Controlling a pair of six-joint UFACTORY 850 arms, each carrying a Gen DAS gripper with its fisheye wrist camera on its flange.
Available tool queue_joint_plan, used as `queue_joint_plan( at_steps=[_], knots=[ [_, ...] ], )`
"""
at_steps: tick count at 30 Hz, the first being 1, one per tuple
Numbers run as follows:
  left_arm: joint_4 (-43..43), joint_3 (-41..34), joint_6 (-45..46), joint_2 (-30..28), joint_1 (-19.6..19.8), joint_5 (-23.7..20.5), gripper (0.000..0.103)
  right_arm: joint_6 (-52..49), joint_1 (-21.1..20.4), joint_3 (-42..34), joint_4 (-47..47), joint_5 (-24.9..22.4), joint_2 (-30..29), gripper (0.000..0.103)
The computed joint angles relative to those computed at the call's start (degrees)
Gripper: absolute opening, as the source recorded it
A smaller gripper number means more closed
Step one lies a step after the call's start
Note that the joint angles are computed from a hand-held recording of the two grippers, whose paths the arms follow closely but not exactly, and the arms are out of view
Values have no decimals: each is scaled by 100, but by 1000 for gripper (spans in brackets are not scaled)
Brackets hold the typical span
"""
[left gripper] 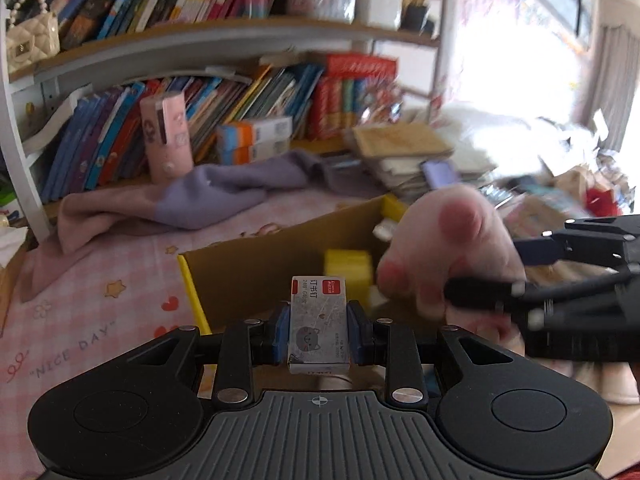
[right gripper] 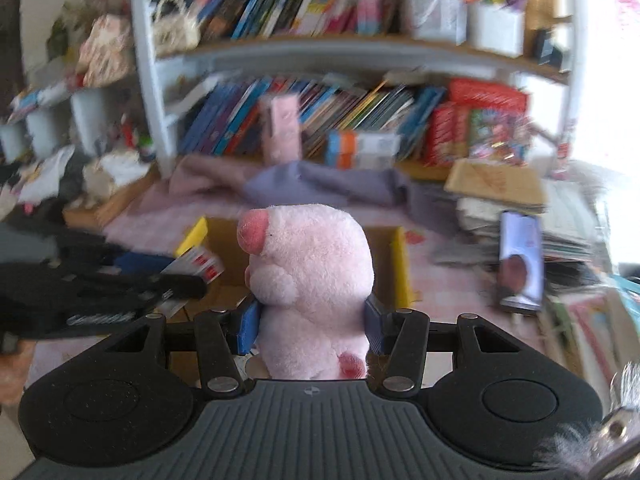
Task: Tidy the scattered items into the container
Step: 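Open the left tool dropping the packet while the right tool lowers the pig into the box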
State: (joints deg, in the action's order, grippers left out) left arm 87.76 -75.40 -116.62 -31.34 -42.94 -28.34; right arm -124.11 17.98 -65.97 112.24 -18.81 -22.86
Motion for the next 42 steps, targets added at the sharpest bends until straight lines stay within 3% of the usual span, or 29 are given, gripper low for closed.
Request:
queue_joint_plan(
  at_steps=[7,12,17,25,28,29,32,34,38,42],
  knots=[
    [-1862,-1000,2066,-833,311,-184,28,2858,56,-982,-3556,-188,-937,50],
    [-2847,-1463,3141,-1148,447,-296,28,3959,51,-1386,-4837,-457,-1283,52],
    [-3110,-1777,3865,-1285,457,-483,28,4307,23,-1597,-5217,-688,-1436,56],
    [-4085,-2731,5410,-1912,569,-970,29,3944,-43,-1471,-4722,-765,-1344,68],
    [-4283,-2823,5620,-1985,593,-973,34,3341,-104,-1299,-4076,-790,-1224,69],
    [-4235,-2792,5550,-1962,589,-971,42,3166,-122,-1236,-3861,-810,-1181,70],
    [-3802,-2603,5075,-1819,510,-1064,64,2881,-124,-1091,-3434,-779,-1073,71],
    [-3372,-2240,4526,-1555,433,-946,72,2638,-121,-995,-3176,-763,-988,71],
    [-2457,-1477,3122,-989,225,-873,84,1782,-113,-722,-2310,-686,-758,74],
    [-1624,-750,1606,-438,-73,-1224,89,704,-99,-399,-1182,-620,-520,80]
  ],
)
